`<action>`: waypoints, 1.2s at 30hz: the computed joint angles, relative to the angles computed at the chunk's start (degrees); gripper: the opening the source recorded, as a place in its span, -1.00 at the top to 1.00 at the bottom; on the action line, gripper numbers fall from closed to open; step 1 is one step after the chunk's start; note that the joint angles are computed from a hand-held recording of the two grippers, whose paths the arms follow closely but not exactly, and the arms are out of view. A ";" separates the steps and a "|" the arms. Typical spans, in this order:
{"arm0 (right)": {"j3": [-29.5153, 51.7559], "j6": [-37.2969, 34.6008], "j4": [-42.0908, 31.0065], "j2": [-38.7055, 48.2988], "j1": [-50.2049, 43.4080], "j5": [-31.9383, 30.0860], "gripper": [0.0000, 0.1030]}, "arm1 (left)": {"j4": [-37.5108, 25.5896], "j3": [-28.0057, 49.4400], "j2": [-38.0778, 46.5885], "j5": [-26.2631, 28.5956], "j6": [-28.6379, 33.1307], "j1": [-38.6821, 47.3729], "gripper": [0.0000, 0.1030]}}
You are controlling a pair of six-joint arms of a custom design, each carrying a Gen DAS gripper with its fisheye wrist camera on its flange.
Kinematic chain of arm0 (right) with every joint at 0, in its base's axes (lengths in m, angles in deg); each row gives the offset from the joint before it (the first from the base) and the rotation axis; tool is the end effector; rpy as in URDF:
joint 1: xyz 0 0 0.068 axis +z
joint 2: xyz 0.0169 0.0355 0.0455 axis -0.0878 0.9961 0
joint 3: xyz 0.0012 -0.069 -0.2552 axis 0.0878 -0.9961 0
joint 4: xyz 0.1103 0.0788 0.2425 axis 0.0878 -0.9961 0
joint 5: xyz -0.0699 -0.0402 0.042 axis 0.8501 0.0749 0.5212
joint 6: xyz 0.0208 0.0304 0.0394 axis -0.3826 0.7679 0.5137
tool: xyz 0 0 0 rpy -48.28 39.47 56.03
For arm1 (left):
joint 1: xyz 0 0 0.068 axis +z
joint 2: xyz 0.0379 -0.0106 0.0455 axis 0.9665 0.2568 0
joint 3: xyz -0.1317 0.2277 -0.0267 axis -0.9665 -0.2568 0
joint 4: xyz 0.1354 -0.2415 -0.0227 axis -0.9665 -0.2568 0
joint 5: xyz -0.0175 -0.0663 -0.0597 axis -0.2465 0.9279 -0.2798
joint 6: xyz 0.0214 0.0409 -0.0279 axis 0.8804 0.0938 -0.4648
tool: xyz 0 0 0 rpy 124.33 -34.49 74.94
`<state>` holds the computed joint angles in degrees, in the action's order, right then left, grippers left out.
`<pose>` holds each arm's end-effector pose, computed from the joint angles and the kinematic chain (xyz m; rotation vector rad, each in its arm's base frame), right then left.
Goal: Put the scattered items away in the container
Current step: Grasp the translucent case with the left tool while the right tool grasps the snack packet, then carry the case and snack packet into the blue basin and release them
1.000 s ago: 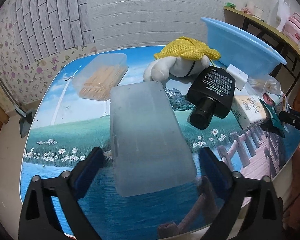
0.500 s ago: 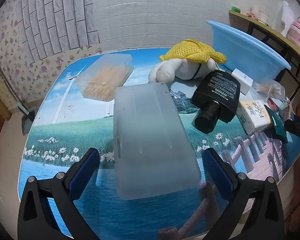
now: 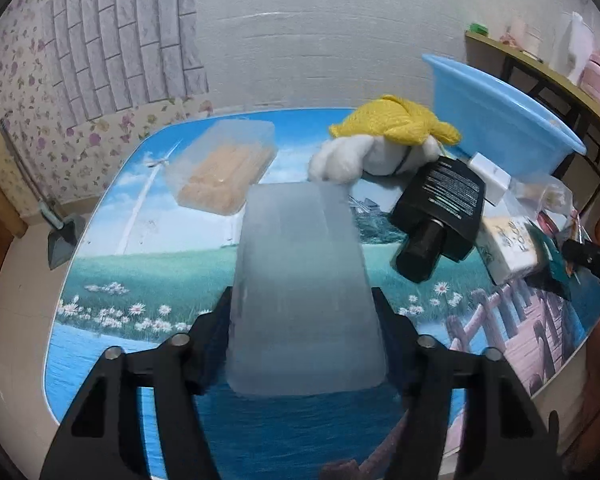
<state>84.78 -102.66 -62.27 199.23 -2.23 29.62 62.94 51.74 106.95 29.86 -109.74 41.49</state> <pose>0.3407 0.0308 0.0585 -0.5898 2.3974 0.4075 0.2145 -0.1205 0.0355 -0.5295 2.4171 0.1524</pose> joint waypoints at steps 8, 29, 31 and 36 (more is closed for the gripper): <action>-0.68 -1.29 0.20 -2.29 -1.93 -5.72 0.30 | -3.51 -0.42 -4.10 -2.78 -1.55 -1.49 -0.19; -0.57 -1.66 -3.69 -10.93 -5.73 -19.98 0.32 | -10.57 3.97 -19.44 -8.03 4.89 -4.81 -0.19; 0.50 -2.55 -4.47 -11.23 -5.78 -21.07 0.32 | -10.07 5.88 -18.47 -7.88 6.76 -4.98 -0.19; 2.77 -1.18 -2.97 -11.66 -6.23 -23.61 0.32 | -9.03 10.36 -15.73 -6.95 11.43 -3.99 -0.19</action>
<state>87.55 -103.84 -65.25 187.57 -8.46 6.01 53.91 62.09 91.21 22.91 -98.31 37.50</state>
